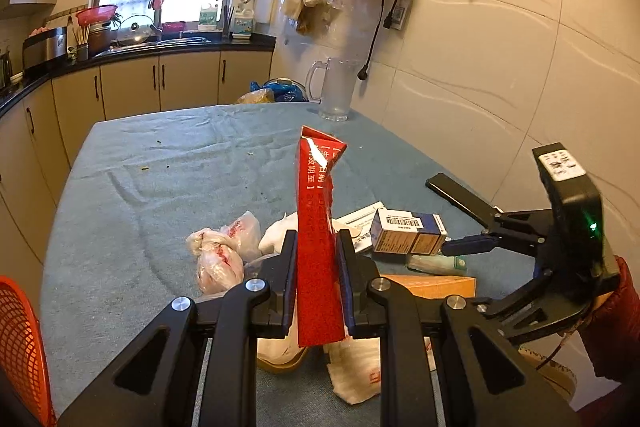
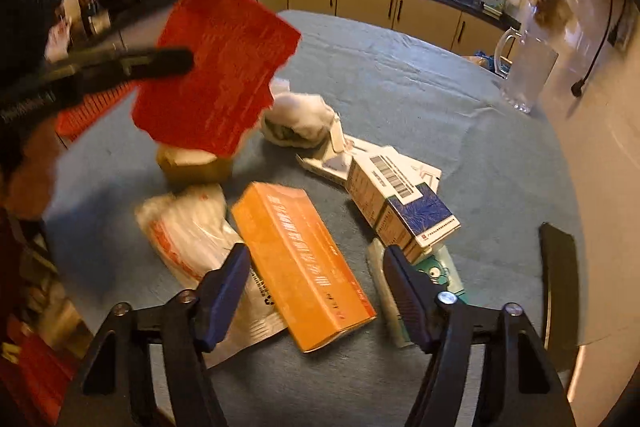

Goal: Collect trash
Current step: 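Lift the red box and orange box off the table with both tools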

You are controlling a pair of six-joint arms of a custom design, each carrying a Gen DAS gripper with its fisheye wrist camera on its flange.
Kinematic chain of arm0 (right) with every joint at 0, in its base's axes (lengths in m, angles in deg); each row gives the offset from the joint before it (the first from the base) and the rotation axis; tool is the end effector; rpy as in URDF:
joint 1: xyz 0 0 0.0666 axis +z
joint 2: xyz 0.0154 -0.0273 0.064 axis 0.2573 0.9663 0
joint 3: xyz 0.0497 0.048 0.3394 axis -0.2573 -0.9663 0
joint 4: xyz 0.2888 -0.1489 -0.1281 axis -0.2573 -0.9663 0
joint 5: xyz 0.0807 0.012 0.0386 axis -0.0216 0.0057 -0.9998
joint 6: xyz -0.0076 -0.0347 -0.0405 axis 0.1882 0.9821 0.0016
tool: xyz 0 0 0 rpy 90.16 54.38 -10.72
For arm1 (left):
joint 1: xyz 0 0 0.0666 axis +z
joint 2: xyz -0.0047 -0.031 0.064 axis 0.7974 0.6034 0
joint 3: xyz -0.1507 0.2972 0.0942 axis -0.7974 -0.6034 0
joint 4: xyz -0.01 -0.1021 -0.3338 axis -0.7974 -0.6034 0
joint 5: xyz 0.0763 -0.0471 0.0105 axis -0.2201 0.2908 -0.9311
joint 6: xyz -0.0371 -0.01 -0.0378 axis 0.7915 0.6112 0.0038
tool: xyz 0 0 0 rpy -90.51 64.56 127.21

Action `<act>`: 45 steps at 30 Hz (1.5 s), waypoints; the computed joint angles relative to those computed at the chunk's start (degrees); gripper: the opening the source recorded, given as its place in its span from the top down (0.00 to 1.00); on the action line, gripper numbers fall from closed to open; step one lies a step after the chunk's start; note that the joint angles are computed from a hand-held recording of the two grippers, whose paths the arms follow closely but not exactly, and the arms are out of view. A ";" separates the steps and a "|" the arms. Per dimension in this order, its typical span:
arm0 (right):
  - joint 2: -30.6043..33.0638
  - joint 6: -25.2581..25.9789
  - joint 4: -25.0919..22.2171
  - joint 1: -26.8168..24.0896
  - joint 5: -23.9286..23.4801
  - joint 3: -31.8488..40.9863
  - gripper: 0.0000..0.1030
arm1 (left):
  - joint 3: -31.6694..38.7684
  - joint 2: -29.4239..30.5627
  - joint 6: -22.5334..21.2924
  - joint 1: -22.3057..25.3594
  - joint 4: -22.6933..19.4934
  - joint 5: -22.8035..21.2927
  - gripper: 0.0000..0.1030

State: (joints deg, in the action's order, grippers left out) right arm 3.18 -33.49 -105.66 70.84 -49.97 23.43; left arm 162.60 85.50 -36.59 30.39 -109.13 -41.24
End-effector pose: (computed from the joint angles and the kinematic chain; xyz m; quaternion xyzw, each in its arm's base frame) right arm 0.2554 0.3394 0.3545 0.1285 0.9421 -0.1149 0.2878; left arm 0.4427 -0.2126 0.3852 0.5141 0.7096 -0.3608 0.3193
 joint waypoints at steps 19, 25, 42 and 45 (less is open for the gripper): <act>-2.56 3.63 3.82 -2.99 -4.23 -6.16 0.40 | 1.86 2.43 1.33 -4.84 -1.01 -9.52 0.83; -4.06 3.05 6.10 -2.03 -2.67 -7.20 0.47 | 0.35 1.33 2.62 -4.49 1.06 -7.78 0.83; -9.30 -6.19 13.66 0.42 4.69 -8.35 0.48 | -1.20 -2.12 6.55 1.03 4.01 -0.50 0.84; -8.96 -6.04 16.40 0.19 4.99 -7.88 0.47 | -1.47 -2.75 7.22 2.66 4.62 0.55 0.84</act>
